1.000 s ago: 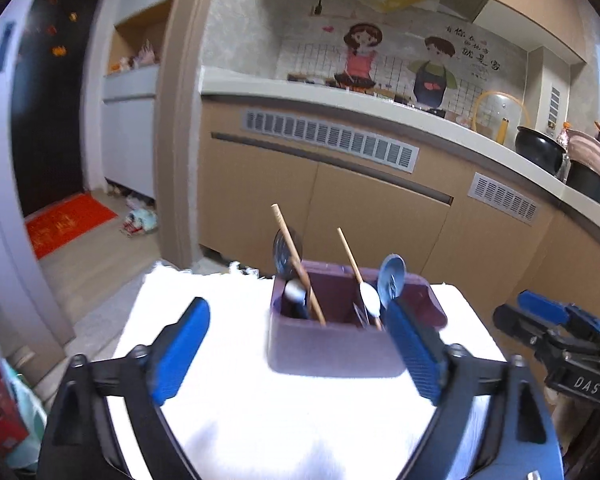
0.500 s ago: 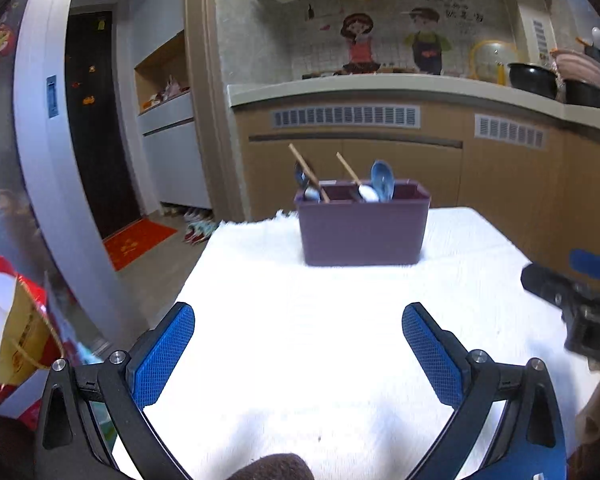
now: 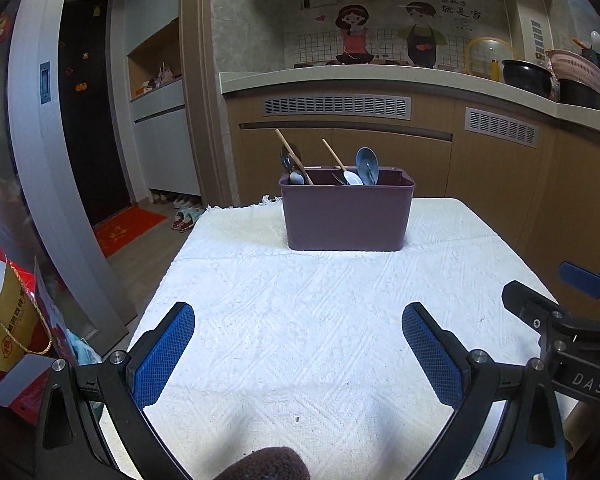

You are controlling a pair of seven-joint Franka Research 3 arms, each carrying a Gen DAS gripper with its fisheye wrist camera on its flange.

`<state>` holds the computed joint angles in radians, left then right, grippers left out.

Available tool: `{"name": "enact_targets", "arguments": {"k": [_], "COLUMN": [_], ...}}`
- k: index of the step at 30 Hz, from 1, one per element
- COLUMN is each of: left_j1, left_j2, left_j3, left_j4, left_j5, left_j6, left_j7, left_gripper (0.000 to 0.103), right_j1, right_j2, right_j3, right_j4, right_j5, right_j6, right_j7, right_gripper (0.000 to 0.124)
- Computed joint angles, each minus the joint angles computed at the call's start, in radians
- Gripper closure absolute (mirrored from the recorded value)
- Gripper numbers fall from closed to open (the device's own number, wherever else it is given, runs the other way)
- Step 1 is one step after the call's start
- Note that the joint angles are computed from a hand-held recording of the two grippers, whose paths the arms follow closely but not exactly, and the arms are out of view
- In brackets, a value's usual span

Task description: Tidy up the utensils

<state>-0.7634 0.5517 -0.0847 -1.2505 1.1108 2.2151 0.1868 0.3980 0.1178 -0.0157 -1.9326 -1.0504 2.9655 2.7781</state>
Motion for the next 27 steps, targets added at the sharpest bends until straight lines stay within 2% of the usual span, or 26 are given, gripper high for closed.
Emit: {"name": "enact_targets", "arguments": {"k": [8,27], "left_j1": [-0.003,0.002], "left_j2": [-0.013,-0.016], "left_j3": [-0.002,-0.004], "left_j4": [-0.017,-0.021], "left_j5": [0.021,0.031], "left_j6": [0.015,0.025], "left_j7": [-0.021,-0.031], "left_gripper": [0.000,0.000], "right_j1": [0.005,-0.001], "right_j2": [-0.005,-0.002], "right_j3": [0.002,0.009], "right_j4": [0.009,0.012], "right_j5": [-0.066,-0.068], "right_j6": [-0.008,-0.008], "right_j7": [0.052,0.055], "right_gripper": [0.031,0.031]}}
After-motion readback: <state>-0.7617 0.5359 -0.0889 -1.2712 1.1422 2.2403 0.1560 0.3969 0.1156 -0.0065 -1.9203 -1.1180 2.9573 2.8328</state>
